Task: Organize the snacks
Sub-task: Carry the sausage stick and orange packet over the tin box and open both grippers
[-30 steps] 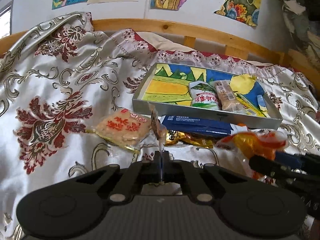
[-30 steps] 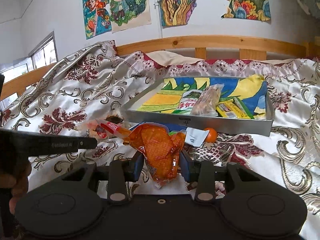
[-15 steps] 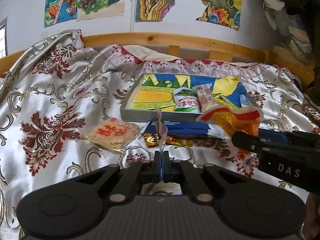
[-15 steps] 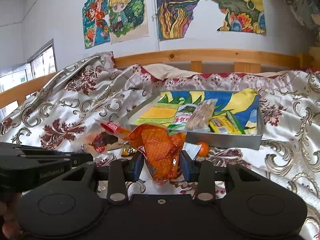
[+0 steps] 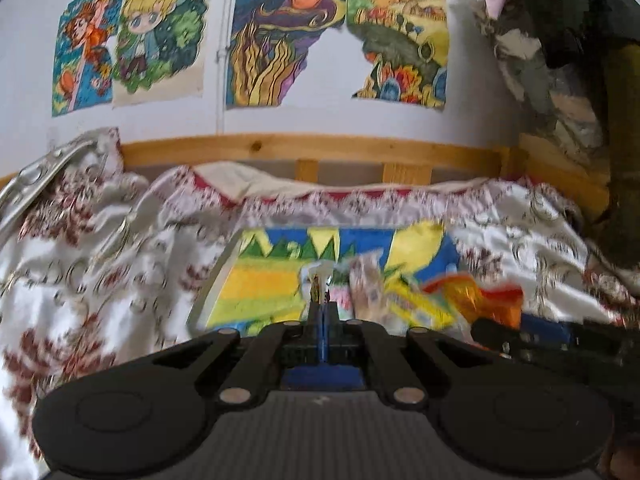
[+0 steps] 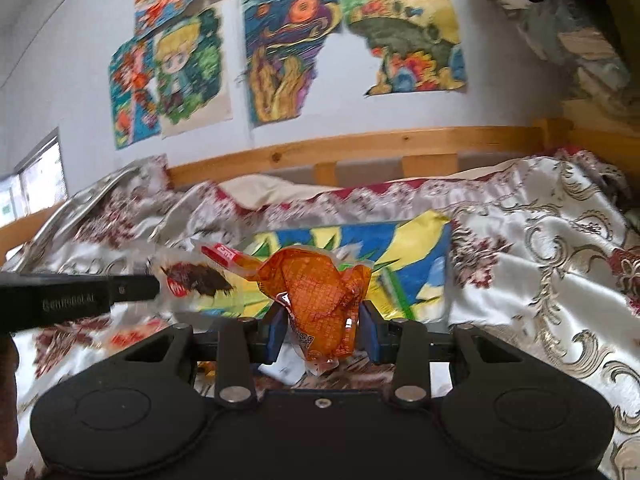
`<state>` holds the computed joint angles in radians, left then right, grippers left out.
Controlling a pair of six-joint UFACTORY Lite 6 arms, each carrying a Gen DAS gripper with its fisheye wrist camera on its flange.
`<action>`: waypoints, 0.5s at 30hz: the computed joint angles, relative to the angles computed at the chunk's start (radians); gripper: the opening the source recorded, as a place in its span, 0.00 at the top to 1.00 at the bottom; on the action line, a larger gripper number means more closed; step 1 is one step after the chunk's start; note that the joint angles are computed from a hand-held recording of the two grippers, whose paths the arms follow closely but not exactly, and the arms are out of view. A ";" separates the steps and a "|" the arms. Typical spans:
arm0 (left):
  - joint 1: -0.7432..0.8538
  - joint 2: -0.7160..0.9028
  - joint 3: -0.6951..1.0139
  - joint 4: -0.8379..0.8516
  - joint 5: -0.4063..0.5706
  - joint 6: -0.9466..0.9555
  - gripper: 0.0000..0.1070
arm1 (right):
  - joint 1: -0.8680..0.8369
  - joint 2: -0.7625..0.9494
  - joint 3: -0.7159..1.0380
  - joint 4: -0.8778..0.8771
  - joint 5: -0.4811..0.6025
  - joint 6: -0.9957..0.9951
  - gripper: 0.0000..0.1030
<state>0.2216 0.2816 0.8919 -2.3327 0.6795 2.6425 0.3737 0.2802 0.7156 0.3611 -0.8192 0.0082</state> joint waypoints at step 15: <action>-0.185 0.461 0.574 -0.064 -0.025 -0.024 1.00 | -0.185 0.408 0.445 -0.103 0.060 0.055 0.60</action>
<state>0.0361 0.7422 1.4661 -2.3967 0.6542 2.6182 0.1885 0.6878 1.1611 0.2576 -0.7592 0.0633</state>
